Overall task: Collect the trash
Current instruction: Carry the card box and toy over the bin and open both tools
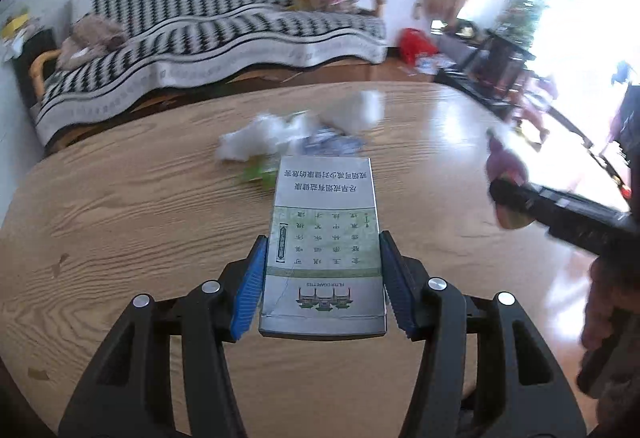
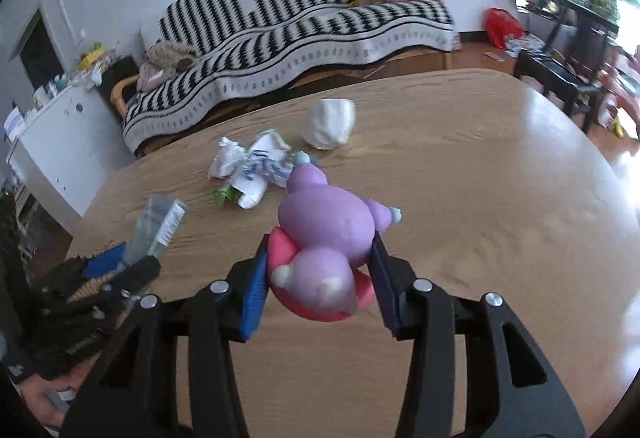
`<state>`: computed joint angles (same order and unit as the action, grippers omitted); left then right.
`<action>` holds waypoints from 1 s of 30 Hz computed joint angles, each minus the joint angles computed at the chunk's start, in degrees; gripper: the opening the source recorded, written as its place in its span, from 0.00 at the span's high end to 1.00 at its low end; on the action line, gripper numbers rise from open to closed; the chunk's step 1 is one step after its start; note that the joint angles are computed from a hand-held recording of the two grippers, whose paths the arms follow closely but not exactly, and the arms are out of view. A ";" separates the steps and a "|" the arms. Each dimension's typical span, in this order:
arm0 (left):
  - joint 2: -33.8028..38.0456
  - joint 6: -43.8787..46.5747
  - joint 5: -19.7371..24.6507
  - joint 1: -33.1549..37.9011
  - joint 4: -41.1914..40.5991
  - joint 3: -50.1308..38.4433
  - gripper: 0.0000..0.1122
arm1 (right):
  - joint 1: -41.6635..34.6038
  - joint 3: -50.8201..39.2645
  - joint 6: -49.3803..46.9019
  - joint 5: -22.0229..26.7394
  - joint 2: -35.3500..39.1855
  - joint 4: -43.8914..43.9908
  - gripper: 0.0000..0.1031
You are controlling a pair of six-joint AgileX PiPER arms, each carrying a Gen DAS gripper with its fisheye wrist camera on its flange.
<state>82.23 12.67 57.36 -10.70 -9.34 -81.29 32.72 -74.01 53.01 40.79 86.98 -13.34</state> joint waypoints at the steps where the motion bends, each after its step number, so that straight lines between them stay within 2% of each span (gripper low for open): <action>1: -0.98 -1.00 0.76 -2.16 0.46 -0.04 0.52 | 0.00 2.71 1.06 0.48 -2.71 -0.94 0.55; 5: -2.45 -5.53 4.60 -10.90 -0.06 -1.32 0.52 | -1.53 12.39 5.02 5.34 -15.28 -5.44 0.55; 9: -2.61 -10.31 5.75 -19.89 -2.68 0.01 0.52 | -2.68 17.18 7.42 10.61 -26.14 -8.30 0.55; 13: -2.40 -15.38 3.06 -28.45 -6.37 4.77 0.52 | -2.68 22.88 9.88 14.52 -34.52 -8.22 0.55; 17: -1.76 -20.90 -2.30 -36.47 -6.29 13.43 0.52 | 6.48 35.09 25.11 18.75 -43.32 -10.11 0.54; 20: -0.87 -24.96 -9.45 -43.06 -3.28 22.05 0.52 | 9.91 46.46 32.04 15.49 -47.75 -3.80 0.54; 23: 1.36 -25.33 -11.04 -45.70 -3.47 24.11 0.52 | 15.13 52.70 39.51 14.13 -51.35 -2.20 0.54; 24: 1.10 -26.40 -11.76 -46.59 -1.58 23.90 0.52 | 14.80 53.61 39.48 13.63 -51.97 -1.47 0.54; 30: 3.03 -27.23 -10.72 -46.60 0.28 23.76 0.52 | 1.30 55.14 24.11 9.92 -53.49 7.97 0.54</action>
<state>85.26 -14.56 46.63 -57.30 -9.06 -57.53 34.02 -18.86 77.12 50.71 33.50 -5.37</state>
